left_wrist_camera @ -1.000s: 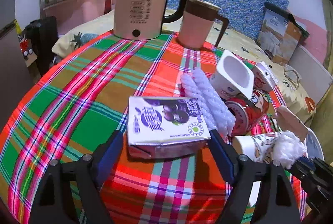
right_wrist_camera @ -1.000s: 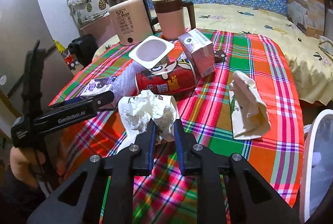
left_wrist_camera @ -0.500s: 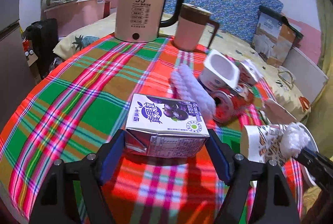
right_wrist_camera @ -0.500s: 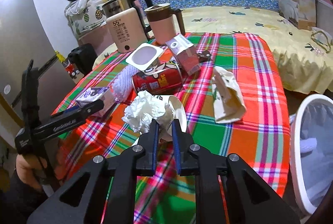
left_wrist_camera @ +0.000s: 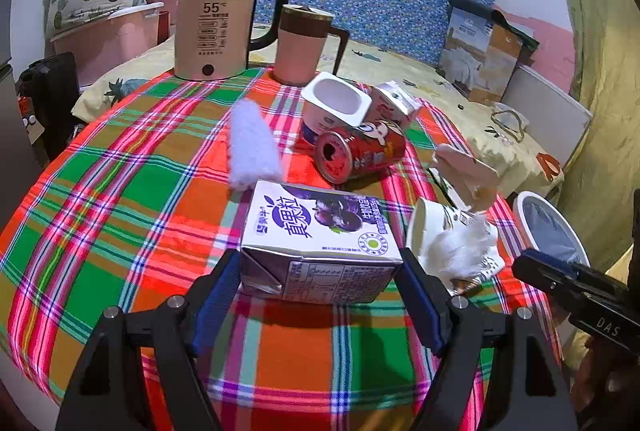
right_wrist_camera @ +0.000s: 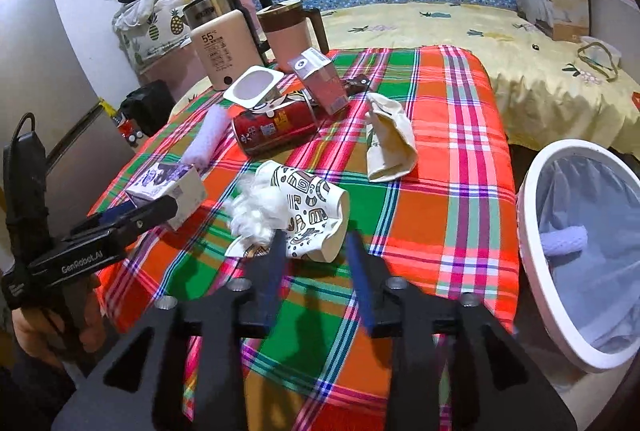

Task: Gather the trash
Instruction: 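Grasp the crumpled white tissue with the right tool while the left tool grasps the purple juice carton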

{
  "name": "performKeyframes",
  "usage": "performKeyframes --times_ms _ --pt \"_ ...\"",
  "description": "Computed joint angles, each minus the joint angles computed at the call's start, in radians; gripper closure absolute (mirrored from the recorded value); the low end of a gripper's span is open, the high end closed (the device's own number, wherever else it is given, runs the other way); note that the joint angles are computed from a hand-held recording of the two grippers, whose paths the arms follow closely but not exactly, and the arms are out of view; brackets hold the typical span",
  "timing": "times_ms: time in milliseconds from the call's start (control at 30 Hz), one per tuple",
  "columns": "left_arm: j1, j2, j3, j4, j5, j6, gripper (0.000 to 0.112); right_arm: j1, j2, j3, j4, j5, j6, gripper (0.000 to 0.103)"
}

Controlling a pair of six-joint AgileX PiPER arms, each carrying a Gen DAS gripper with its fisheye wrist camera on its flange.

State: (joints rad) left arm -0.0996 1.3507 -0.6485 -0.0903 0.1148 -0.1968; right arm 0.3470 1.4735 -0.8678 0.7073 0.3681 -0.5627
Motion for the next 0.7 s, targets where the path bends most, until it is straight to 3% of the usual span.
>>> performKeyframes --times_ms 300,433,467,500,700 --pt "-0.014 -0.026 0.027 0.108 0.000 -0.113 0.034 0.094 0.061 -0.064 -0.017 -0.050 -0.058 0.056" --pt "0.006 -0.039 0.043 0.042 0.000 -0.039 0.034 0.106 0.165 -0.142 -0.057 -0.025 0.000 0.056" --pt "0.012 -0.043 0.048 0.001 -0.001 0.005 0.034 0.107 0.177 -0.152 -0.075 -0.017 0.029 0.059" --pt "0.015 -0.046 0.049 -0.019 0.000 0.027 0.034 0.103 0.184 -0.155 -0.052 -0.009 0.018 0.078" --pt "-0.005 -0.068 0.056 -0.025 0.000 0.034 0.034 0.099 0.096 -0.089 -0.028 -0.029 0.006 0.078"
